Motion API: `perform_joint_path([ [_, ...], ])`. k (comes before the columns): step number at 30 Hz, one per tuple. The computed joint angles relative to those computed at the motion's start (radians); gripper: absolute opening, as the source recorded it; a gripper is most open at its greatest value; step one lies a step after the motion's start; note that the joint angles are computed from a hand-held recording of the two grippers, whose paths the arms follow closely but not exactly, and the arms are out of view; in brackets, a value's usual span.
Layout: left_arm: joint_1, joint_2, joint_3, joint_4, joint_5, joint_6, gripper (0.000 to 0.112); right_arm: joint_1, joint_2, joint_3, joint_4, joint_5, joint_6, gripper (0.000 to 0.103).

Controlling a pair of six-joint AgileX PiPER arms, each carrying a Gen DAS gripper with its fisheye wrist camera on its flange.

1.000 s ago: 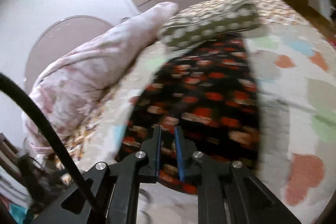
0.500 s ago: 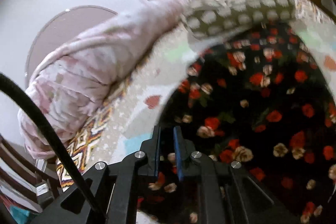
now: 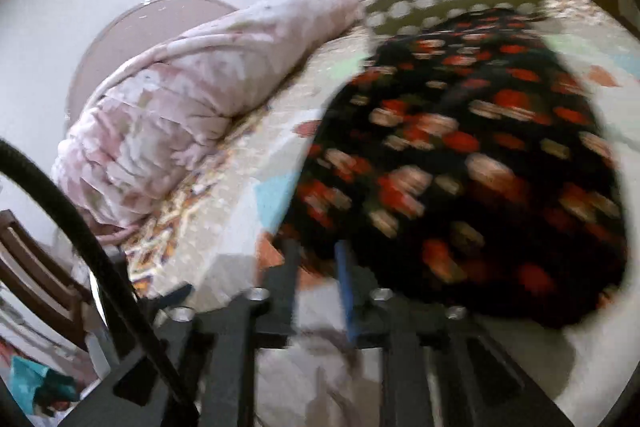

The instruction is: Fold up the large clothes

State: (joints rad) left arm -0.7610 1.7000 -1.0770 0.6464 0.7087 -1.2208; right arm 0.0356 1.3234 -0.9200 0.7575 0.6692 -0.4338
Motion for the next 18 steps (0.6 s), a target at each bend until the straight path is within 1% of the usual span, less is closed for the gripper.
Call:
perform_joint_path([
  [1, -0.012, -0.01, 0.004, 0.006, 0.015, -0.034, 0.103, -0.023, -0.034, 0.025, -0.028, 0.008, 0.007, 0.042],
  [3, -0.037, -0.035, 0.013, 0.018, 0.039, -0.093, 0.103, -0.057, -0.113, 0.082, -0.106, 0.018, 0.053, 0.042],
  [5, -0.085, -0.067, 0.02, 0.058, 0.082, -0.164, 0.103, -0.123, -0.183, 0.124, -0.112, 0.063, 0.038, 0.042],
  [6, -0.129, -0.082, 0.012, 0.09, 0.13, -0.197, 0.103, -0.153, -0.214, 0.143, -0.108, 0.082, 0.028, 0.042],
  [7, -0.158, -0.092, 0.005, 0.108, 0.162, -0.214, 0.103, -0.184, -0.245, 0.162, -0.105, 0.101, 0.018, 0.043],
  [8, -0.185, -0.101, -0.004, 0.122, 0.192, -0.226, 0.103, -0.229, -0.283, 0.183, -0.1, 0.129, 0.001, 0.044],
  [12, -0.306, -0.128, -0.056, 0.16, 0.303, -0.248, 0.103, -0.318, -0.366, 0.23, -0.113, 0.177, -0.009, 0.047],
  [15, -0.355, -0.129, -0.091, 0.137, 0.336, -0.231, 0.103, -0.387, -0.421, 0.256, -0.144, 0.216, -0.004, 0.05],
  [18, -0.414, -0.114, -0.131, 0.117, 0.387, -0.233, 0.103, -0.432, -0.464, 0.268, -0.183, 0.24, 0.001, 0.053],
])
